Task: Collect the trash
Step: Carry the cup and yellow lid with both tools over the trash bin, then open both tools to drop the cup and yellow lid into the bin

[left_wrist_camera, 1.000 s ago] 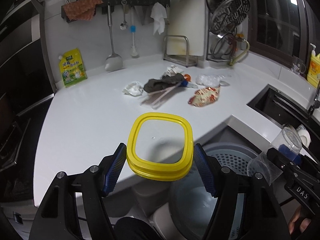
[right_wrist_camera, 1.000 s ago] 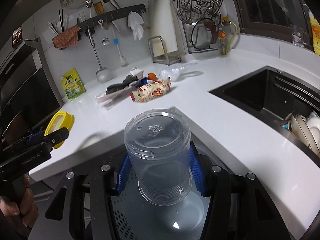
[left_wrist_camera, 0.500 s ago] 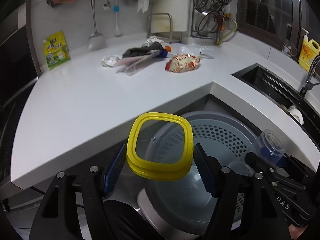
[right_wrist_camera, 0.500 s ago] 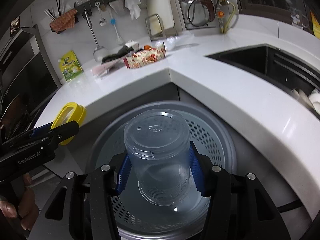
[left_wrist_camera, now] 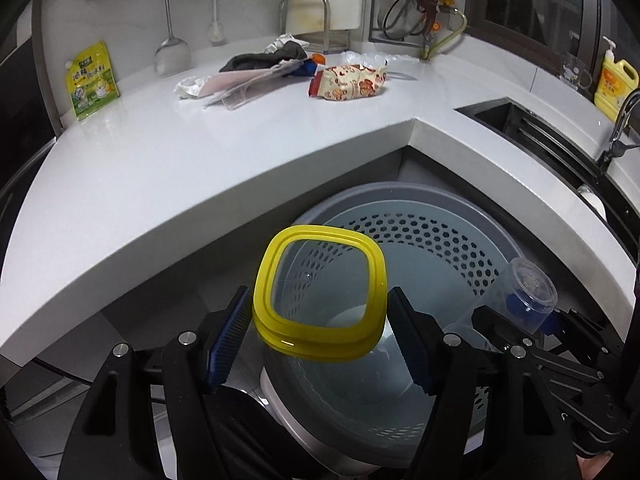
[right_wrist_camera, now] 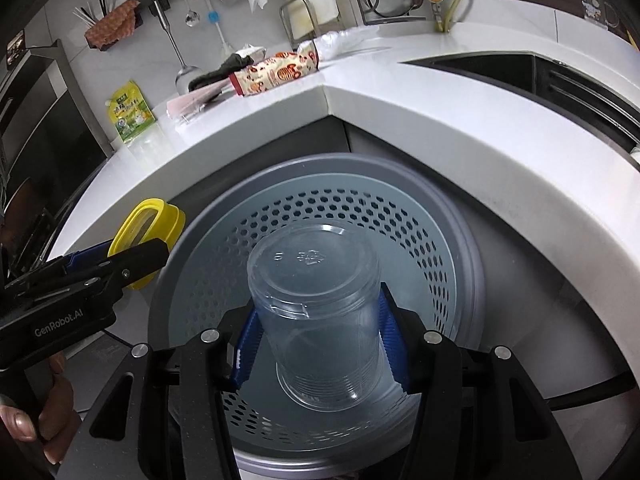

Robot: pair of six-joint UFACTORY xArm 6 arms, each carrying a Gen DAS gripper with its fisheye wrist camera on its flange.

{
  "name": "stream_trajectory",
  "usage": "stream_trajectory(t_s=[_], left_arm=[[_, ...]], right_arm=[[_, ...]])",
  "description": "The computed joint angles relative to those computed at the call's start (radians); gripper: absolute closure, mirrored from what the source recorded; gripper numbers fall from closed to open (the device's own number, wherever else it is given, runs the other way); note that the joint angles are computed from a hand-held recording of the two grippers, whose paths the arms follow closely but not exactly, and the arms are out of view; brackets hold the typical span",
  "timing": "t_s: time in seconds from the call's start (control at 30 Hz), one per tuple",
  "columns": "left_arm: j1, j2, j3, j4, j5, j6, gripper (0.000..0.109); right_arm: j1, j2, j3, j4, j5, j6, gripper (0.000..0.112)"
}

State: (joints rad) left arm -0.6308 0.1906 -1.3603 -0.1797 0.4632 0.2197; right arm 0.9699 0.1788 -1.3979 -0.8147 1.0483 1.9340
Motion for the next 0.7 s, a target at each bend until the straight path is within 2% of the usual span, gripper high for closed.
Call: stream_trajectory(t_s=[0.27,0.37,0.43,0.5,0.7], left_arm=[[-0.001,0.018,-0.017,-0.014,0.036,0.009,0.040],[-0.001,0.017,-0.016,-0.016,0.038,0.007,0.040],[-0.001,0.016,-0.015,-0.015,0.037,0.008,0.039],[0.000,0.018,-0.017,-0.009,0.038,0.005,0.036],[0.000,0.013,-0.009,-0.005,0.032,0.000,0.031]], right_arm=[[-0.012,0.004,0.012,0.020,-0.020,-0.008,0.061],[-0.013,0.005,0.009,0.026,-0.019,-0.016,0.058],[-0.011,0.003,0.012,0.023,-0.016,-0.016,0.047],[-0.005,0.001,0.010,0.007,-0.005,-0.002,0.043],[0.000,-0.002,0.011,-0.001,0.009,0.006,0.043]])
